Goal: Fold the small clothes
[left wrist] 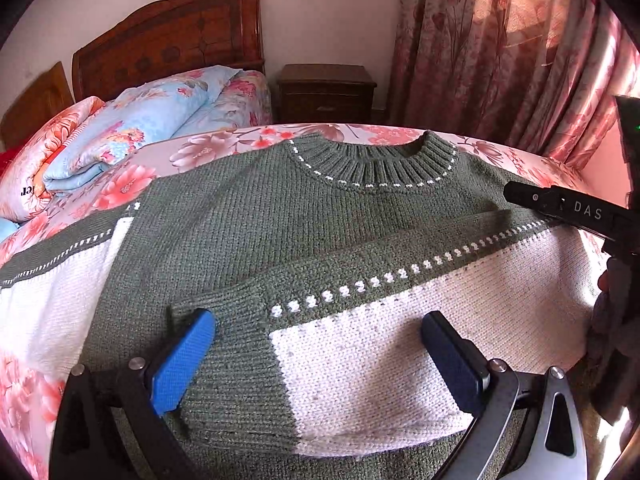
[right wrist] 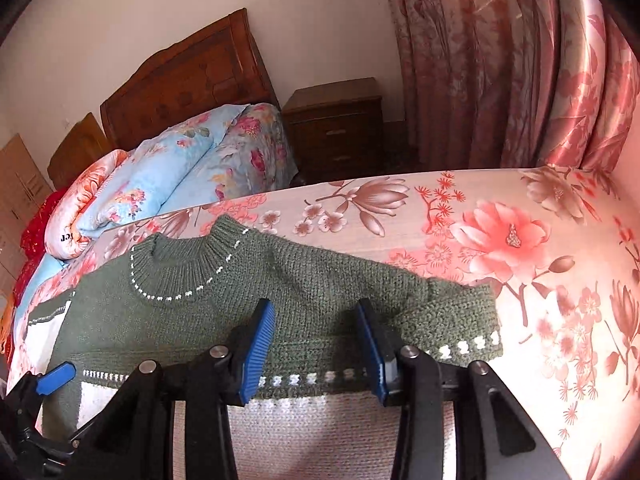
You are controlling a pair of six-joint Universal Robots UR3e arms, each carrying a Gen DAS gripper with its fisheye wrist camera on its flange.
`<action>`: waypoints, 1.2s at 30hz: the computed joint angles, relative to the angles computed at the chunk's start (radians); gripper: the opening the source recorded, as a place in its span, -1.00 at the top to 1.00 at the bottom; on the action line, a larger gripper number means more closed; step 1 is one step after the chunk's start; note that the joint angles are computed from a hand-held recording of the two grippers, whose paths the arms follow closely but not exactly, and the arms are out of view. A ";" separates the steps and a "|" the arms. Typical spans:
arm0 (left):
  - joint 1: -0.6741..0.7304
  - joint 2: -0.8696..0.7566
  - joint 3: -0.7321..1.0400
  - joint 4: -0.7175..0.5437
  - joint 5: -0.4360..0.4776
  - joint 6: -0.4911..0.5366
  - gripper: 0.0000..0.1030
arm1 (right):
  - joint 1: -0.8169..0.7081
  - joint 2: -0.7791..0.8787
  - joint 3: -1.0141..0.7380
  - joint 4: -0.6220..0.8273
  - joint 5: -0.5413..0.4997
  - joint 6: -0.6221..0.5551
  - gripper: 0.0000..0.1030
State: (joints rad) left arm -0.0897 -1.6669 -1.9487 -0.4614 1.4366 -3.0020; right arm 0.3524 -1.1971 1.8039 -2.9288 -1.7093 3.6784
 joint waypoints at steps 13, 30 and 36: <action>0.004 -0.003 0.000 0.009 -0.002 -0.007 -1.00 | 0.294 -0.164 0.011 0.273 -0.275 0.100 0.14; 0.442 0.655 -0.442 -0.316 -0.232 0.221 -1.00 | 0.347 -0.176 0.104 0.222 -0.310 0.117 0.04; 0.619 0.752 -0.472 -0.460 -0.371 0.294 -1.00 | 0.456 -0.148 -0.030 0.418 -0.418 0.301 0.04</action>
State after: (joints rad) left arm 0.5296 -0.9145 -2.4203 -0.9214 1.0656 -2.7079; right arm 0.8089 -1.3454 1.7744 -2.5106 -2.1269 3.9790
